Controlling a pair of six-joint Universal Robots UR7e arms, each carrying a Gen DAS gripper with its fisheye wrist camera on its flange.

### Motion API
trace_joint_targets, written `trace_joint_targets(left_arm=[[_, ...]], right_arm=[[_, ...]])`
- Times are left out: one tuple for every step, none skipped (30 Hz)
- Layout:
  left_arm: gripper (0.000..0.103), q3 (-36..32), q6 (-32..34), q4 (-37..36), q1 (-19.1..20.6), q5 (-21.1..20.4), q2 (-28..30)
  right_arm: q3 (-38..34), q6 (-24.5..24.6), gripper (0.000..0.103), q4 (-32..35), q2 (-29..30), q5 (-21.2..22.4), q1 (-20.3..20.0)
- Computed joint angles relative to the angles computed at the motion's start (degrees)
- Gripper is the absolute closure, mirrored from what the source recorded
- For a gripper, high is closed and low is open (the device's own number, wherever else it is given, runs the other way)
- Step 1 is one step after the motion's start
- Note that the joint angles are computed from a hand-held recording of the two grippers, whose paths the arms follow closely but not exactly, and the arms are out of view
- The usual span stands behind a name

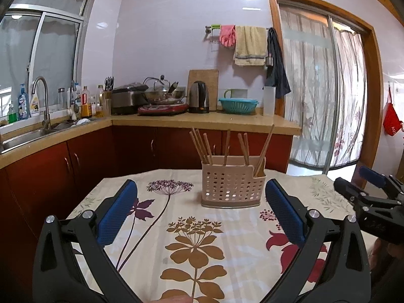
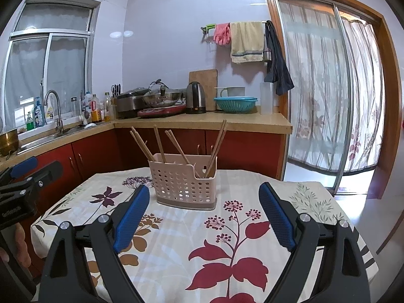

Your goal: Organize utensils

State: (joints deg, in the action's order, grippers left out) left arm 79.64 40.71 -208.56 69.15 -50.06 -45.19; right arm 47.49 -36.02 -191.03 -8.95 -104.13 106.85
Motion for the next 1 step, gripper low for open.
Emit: trace_joint_targets(left_arm=[[0.004,-0.4,-0.33,0.79,0.26,0.14,0.13]], right_arm=[[-0.68,0.07,0.017,0.62,0.34,-0.22,-0.12]])
